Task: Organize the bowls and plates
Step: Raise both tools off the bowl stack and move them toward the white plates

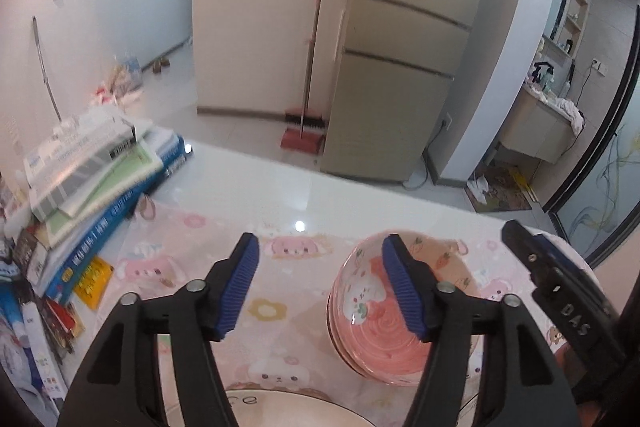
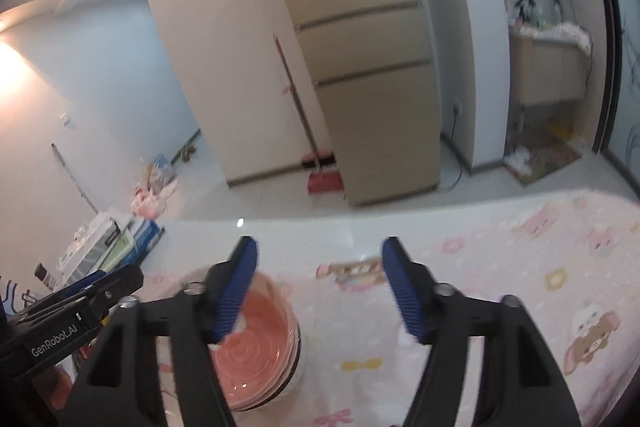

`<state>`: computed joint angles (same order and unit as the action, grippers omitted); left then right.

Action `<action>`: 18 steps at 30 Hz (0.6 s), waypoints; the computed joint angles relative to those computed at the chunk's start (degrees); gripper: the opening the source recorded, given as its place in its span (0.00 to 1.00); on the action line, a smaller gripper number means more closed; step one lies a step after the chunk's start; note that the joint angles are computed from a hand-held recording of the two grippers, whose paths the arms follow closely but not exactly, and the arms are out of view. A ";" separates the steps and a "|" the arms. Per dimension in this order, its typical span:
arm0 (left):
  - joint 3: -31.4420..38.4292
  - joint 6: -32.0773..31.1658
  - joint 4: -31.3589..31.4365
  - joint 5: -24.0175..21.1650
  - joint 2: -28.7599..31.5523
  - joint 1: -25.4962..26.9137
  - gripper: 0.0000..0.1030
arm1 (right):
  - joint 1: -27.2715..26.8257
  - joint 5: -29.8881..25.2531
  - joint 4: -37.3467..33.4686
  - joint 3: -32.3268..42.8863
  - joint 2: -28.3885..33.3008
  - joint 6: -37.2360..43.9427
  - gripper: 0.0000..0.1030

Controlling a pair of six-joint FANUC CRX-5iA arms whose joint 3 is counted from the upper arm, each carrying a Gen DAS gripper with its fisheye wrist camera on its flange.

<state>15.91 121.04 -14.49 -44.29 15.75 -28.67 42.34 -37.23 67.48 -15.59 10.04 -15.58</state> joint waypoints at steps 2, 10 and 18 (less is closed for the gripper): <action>-1.05 2.77 -4.09 2.68 -1.79 -1.08 0.78 | 1.14 -4.78 2.36 0.10 -0.78 1.28 0.68; -2.59 18.62 -26.60 8.20 -7.13 -7.63 0.99 | 3.59 -15.62 16.00 -3.62 -5.20 -1.17 0.87; -5.19 26.57 -41.60 12.72 -12.37 -13.09 0.99 | 6.57 -23.56 23.10 -5.88 -9.18 -1.90 1.00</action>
